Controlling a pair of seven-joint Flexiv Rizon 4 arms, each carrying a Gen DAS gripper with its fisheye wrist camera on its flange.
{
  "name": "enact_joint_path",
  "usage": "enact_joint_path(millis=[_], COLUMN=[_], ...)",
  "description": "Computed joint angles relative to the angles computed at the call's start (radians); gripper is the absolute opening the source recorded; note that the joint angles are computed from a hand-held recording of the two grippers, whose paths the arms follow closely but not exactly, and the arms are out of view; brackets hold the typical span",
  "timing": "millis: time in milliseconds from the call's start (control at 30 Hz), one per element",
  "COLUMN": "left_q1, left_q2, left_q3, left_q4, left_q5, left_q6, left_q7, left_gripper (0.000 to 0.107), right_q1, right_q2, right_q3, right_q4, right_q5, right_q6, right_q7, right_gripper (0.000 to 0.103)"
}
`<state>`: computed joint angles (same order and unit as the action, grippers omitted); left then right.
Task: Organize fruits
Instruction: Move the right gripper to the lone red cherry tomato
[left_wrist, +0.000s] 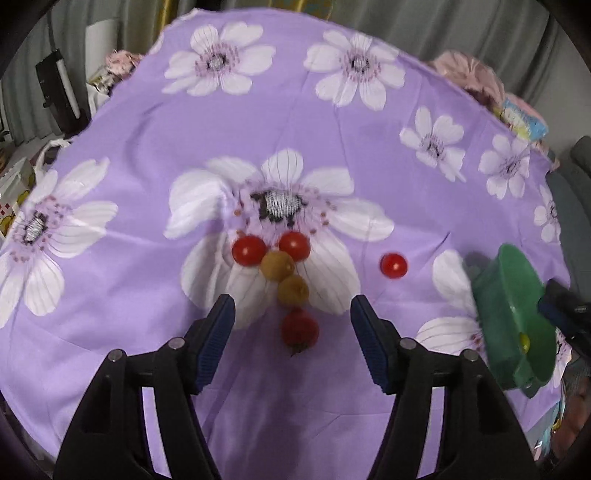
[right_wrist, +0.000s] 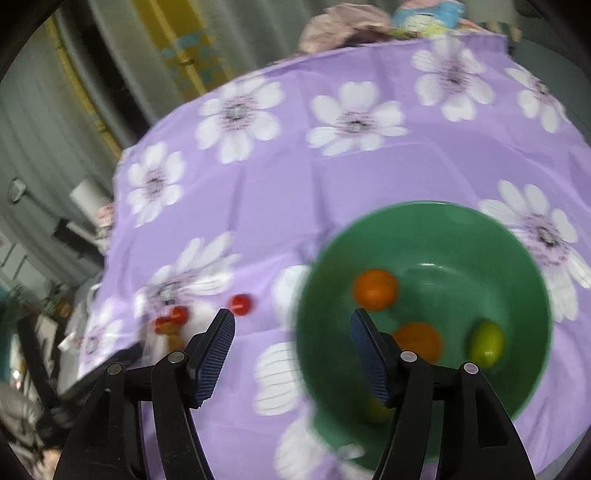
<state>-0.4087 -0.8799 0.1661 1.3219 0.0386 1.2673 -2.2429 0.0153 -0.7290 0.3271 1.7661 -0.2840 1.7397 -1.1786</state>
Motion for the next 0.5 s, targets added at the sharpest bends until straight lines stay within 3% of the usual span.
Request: enact_joint_path(millis=[67, 167, 233, 300, 433, 500], left_q1=[0.016, 0.022, 0.038, 0.034, 0.031, 0.021], left_q2=[-0.011, -0.015, -0.023, -0.038, -0.048, -0.049], left_q3=[-0.023, -0.027, -0.049, -0.042, -0.03, -0.014], left_q4=[-0.011, -0.017, -0.016, -0.046, -0.068, -0.073], left_q5=[-0.016, -0.023, -0.037, -0.042, -0.028, -0.015], left_q6=[-0.04, -0.069, -0.052, -0.1, -0.132, -0.135], left_q7=[0.02, 0.009, 0.01, 0.011, -0.01, -0.036], left_gripper=[0.063, 0.058, 0.059, 0.055, 0.051, 0.047], right_q1=[-0.051, 0.036, 0.039, 0.051, 0.204, 0.236], right_q2=[-0.024, -0.027, -0.083, -0.146, -0.188, -0.212], right_q3=[0.095, 0.038, 0.092, 0.11, -0.082, -0.123], right_q4=[-0.014, -0.076, -0.188, -0.298, -0.397, -0.429], right_q5=[-0.049, -0.049, 0.01, -0.01, -0.032, -0.023], right_q6=[-0.016, -0.146, -0.295, -0.43, -0.489, -0.48], right_q7=[-0.025, -0.006, -0.086, -0.069, 0.025, 0.025], right_gripper=[0.065, 0.065, 0.065, 0.065, 0.065, 0.065])
